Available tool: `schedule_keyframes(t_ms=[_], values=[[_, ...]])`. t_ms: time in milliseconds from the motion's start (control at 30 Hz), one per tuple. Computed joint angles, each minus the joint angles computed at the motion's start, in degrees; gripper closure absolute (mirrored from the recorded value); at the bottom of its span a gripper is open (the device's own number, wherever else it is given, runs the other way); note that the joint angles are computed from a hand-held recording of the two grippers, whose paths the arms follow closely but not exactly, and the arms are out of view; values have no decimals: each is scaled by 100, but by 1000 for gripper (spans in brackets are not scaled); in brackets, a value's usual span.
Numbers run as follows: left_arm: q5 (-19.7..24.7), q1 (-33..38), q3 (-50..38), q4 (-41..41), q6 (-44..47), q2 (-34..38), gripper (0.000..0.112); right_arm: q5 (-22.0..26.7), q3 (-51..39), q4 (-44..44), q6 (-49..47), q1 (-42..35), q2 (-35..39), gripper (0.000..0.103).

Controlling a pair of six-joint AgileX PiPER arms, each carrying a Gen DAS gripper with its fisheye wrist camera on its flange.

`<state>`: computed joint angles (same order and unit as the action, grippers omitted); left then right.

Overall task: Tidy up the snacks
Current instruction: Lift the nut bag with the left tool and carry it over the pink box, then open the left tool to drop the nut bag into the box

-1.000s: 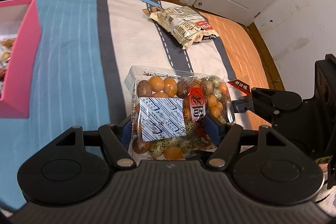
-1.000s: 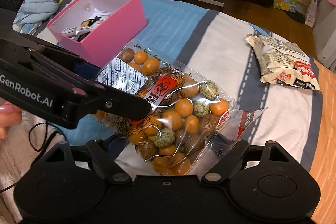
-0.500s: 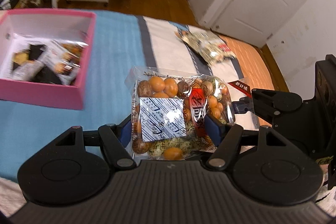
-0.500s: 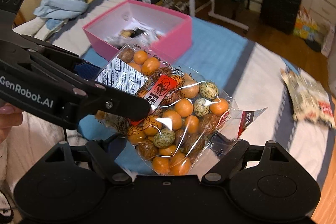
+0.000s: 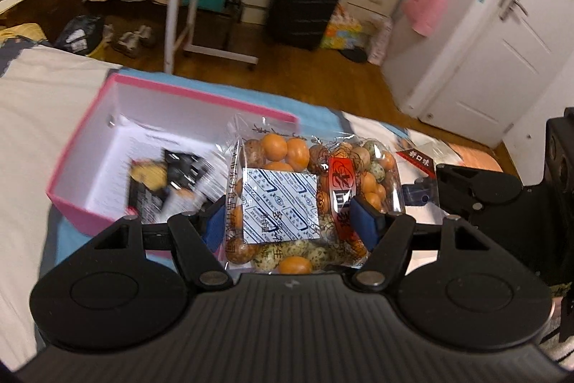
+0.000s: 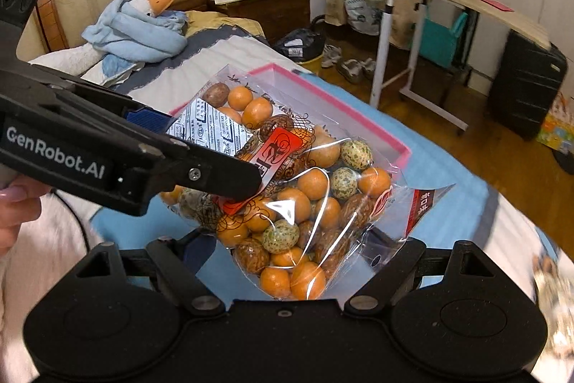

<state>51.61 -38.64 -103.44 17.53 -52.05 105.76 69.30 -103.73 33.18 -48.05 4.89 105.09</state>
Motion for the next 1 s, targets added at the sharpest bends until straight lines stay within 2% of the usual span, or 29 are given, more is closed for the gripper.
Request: schedule_keyframes(t_ms=[200, 333, 400, 500, 633, 700, 767, 867, 933, 1000], values=[[-614, 820, 347, -163, 254, 115, 44, -73, -1202, -178, 656, 578, 1080, 15], [-1563, 1126, 1194, 110, 0, 27, 44, -572, -1019, -226, 641, 848, 1265, 15], [-1798, 1231, 1464, 70, 62, 28, 44, -680, -971, -221, 651, 937, 1376, 15], [-1736, 1367, 1412, -58, 179, 177, 44, -773, -986, -80, 611, 982, 1570, 15], [-1592, 1329, 1235, 508, -115, 343, 43, -1088, -864, 289, 378, 971, 1688, 14], [-1465, 1274, 1170, 854, -389, 405, 39, -1143, -820, 448, 236, 952, 1741, 13], [-1025, 1139, 938, 1399, -805, 570, 37, -1073, -875, 490, 213, 933, 1836, 12], [-662, 1027, 770, 1816, -1002, 713, 37, -1064, -956, 365, 323, 943, 1979, 12], [-690, 1057, 781, 1776, -981, 716, 37, -1027, -1024, 293, 396, 956, 2084, 12], [-924, 1136, 898, 1532, -951, 642, 37, -1020, -1028, 341, 345, 956, 2120, 12]])
